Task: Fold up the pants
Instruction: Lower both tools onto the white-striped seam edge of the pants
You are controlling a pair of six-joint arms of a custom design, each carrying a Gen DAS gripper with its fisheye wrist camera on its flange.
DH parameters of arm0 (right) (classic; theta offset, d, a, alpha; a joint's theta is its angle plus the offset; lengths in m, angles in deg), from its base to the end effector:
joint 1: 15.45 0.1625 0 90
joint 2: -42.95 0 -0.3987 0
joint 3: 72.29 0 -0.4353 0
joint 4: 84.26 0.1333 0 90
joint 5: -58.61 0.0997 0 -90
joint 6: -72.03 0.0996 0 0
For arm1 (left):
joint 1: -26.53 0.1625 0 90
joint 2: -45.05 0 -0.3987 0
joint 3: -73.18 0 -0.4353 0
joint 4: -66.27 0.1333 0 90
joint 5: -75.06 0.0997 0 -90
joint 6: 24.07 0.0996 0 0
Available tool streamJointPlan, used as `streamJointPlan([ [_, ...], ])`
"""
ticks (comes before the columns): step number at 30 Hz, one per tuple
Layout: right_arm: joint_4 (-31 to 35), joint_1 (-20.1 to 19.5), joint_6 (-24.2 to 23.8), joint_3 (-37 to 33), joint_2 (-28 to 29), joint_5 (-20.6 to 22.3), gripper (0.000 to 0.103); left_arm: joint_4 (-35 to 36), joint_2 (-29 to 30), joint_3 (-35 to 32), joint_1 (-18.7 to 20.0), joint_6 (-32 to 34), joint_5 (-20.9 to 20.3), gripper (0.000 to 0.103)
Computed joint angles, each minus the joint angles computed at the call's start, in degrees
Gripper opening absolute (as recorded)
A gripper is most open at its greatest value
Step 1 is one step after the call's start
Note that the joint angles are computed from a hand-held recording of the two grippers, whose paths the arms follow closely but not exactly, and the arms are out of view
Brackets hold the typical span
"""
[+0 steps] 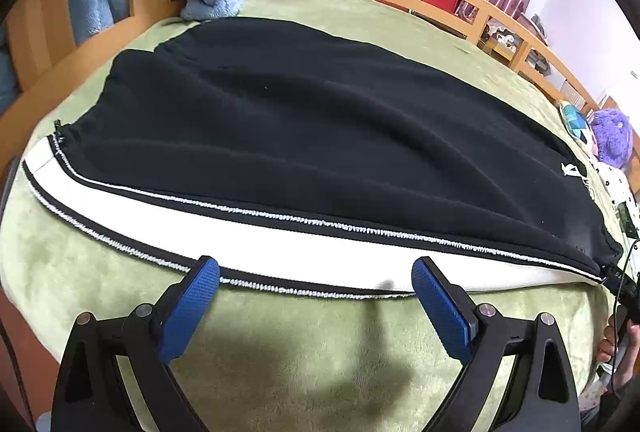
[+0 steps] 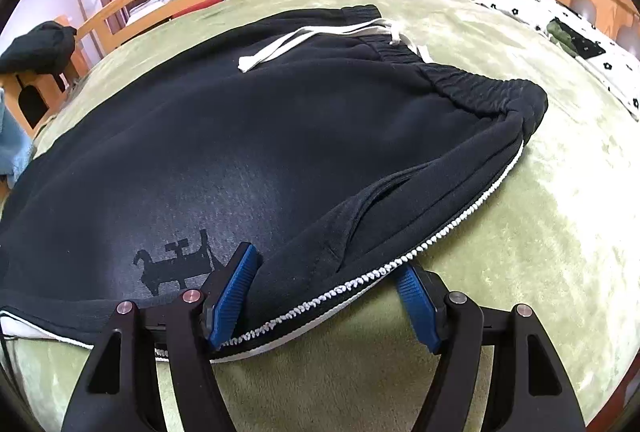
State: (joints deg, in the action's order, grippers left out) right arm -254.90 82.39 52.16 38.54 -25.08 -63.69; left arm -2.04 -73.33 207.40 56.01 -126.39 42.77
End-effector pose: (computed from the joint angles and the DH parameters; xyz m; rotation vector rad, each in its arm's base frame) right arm 0.1610 -0.5824 0.2312 0.3461 -2.4059 0.7511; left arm -0.1332 -0.3251 0.2915 -0.3912 2.1536 -1.0631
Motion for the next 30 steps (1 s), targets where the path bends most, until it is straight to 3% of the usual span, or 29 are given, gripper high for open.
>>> streamJointPlan([
  [2,-0.7,-0.7,2.1,0.4,-0.7,2.5,0.072,1.2,0.4,-0.1,0.0,-1.1,0.3,0.097],
  [8,0.2,-1.1,4.8,-1.5,1.1,3.0,0.077,2.3,1.0,-0.1,1.0,-4.0,-0.1,0.097],
  [11,0.3,-1.1,6.3,-2.7,2.4,3.3,0.087,4.4,1.0,-0.5,1.3,-6.0,-0.5,0.097],
  [17,-3.1,-0.6,5.1,-4.2,5.2,1.7,0.088,9.2,-1.2,-0.7,0.9,-12.4,-1.0,0.098],
  [22,-5.3,-0.5,3.5,-4.6,6.1,-0.1,0.060,5.5,-2.8,-0.6,5.1,-13.5,-1.6,0.098],
  [24,-6.5,-0.4,2.4,-4.3,5.9,-0.7,0.040,3.9,-2.9,-0.5,6.1,-14.1,-1.6,0.098],
  [26,-5.9,-0.6,2.2,-3.4,4.8,1.1,0.029,5.5,-1.4,-1.2,6.7,-16.7,-0.8,0.098],
  [30,-7.2,-0.9,2.2,-0.3,2.0,2.9,0.023,1.3,-1.0,-1.4,10.0,-16.9,1.5,0.097],
])
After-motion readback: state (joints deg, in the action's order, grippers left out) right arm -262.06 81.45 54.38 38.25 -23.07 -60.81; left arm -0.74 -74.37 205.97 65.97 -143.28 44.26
